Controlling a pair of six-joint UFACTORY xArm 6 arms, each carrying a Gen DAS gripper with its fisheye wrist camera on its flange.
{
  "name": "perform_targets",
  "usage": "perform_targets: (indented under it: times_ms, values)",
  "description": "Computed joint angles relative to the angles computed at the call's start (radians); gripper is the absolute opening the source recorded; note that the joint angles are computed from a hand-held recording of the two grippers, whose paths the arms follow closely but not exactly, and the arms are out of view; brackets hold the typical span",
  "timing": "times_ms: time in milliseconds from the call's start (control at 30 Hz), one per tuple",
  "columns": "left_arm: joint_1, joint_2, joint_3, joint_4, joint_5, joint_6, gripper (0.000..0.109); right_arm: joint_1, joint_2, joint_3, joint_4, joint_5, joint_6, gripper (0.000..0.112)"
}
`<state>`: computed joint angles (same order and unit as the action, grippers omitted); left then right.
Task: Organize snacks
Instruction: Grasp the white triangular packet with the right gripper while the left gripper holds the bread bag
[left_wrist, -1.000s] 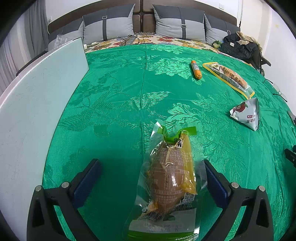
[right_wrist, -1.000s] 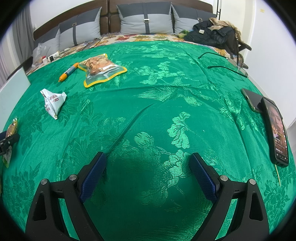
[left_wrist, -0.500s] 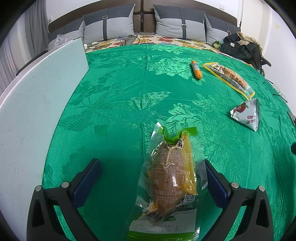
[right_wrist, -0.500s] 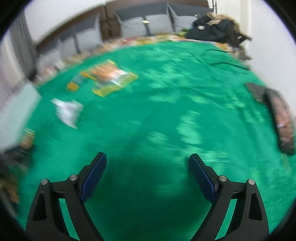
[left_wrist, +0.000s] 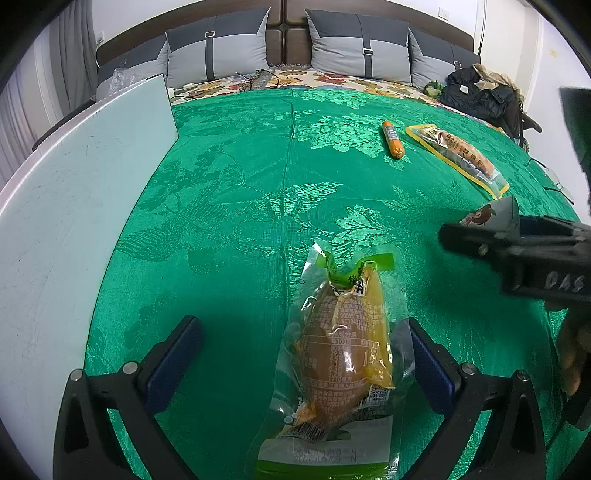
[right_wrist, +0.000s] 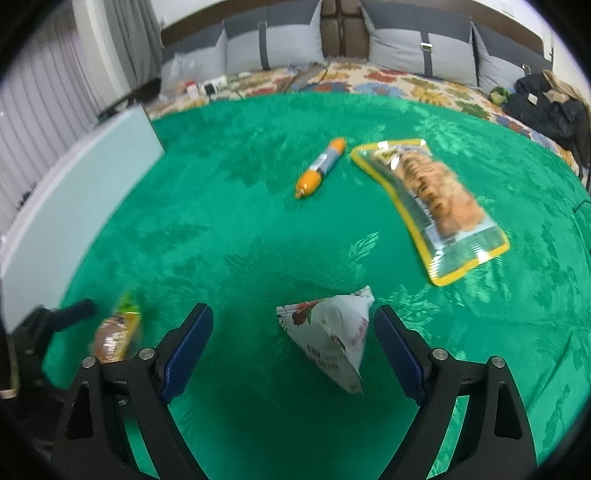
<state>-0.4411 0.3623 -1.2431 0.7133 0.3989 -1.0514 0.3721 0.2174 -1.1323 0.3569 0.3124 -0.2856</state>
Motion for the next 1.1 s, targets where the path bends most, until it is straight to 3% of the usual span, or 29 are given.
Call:
perform_targets:
  times_ms: [267, 300, 400, 600, 667, 833, 1100]
  values:
    - [0.000, 0.000, 0.001, 0.001, -0.001, 0.000, 0.103, 0.003, -0.007, 0.028, -0.107, -0.038, 0.040, 0.089]
    - [0.000, 0.000, 0.001, 0.001, -0.001, 0.000, 0.103, 0.004, -0.008, 0.032, -0.130, -0.044, 0.060, 0.086]
    - [0.001, 0.000, 0.001, 0.001, -0.001, 0.000, 0.103, -0.001, -0.015, 0.045, -0.226, -0.067, 0.134, 0.057]
    - [0.001, 0.000, 0.001, 0.001, -0.001, -0.001, 0.103, -0.009, -0.041, 0.064, -0.065, -0.065, 0.026, 0.046]
    - [0.001, -0.001, 0.002, 0.002, -0.002, -0.001, 0.103, -0.011, -0.062, 0.084, -0.004, -0.077, -0.022, 0.034]
    - [0.001, -0.001, 0.002, 0.002, -0.001, -0.002, 0.103, -0.028, -0.111, 0.119, 0.104, -0.066, -0.120, 0.032]
    - [0.001, -0.001, 0.002, 0.003, -0.002, -0.002, 0.103, -0.099, -0.234, 0.193, 0.439, 0.024, -0.391, 0.032]
